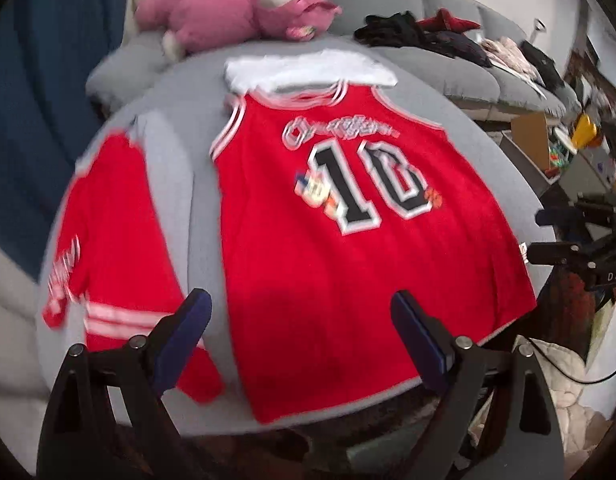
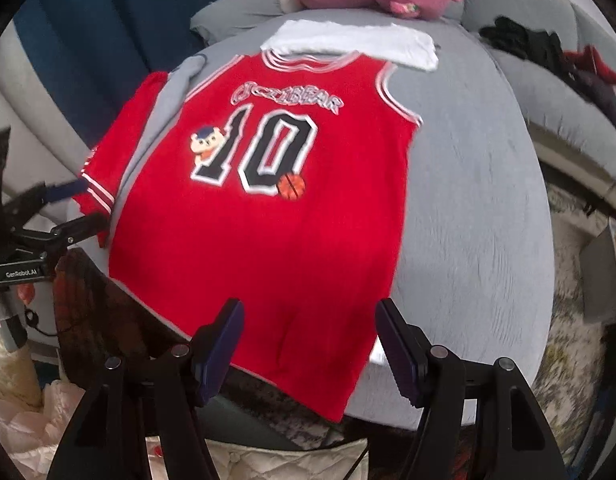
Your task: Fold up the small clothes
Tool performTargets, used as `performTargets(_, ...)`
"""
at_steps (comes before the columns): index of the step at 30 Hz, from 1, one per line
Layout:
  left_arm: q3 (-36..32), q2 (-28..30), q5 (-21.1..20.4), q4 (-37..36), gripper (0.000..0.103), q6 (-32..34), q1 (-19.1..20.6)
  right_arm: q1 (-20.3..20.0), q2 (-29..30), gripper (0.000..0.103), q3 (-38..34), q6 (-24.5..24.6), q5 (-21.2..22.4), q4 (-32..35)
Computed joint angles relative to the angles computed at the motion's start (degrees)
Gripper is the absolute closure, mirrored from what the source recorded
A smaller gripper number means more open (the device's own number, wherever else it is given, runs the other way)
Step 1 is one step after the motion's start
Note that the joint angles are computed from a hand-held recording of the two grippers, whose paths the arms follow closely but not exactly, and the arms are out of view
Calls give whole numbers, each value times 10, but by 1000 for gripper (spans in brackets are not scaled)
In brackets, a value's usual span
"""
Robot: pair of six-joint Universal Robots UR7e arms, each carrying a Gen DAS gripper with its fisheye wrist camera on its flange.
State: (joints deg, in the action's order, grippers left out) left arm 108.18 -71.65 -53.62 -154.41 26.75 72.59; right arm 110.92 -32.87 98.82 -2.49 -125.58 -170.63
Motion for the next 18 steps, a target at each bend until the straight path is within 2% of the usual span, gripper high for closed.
performTargets(5,7,-17,-8,55,13,-62,29,-13,-14,39,46,21,18,-28)
performTargets(9,33,-34,12,40,13,-77,37,-16,-19,39,74,27,26,-47)
performTargets(10,34,-36,8,41,13,-81,41,-16,-20,39,79,29,25,-50)
performTargets(14,25,-46,-50,73,15,-115,68,-24,-18,39,92,40,34,-53)
performTargets(18,28,-44,-62,78,21,-118,76,-31,-15,39,94,44,45,-50)
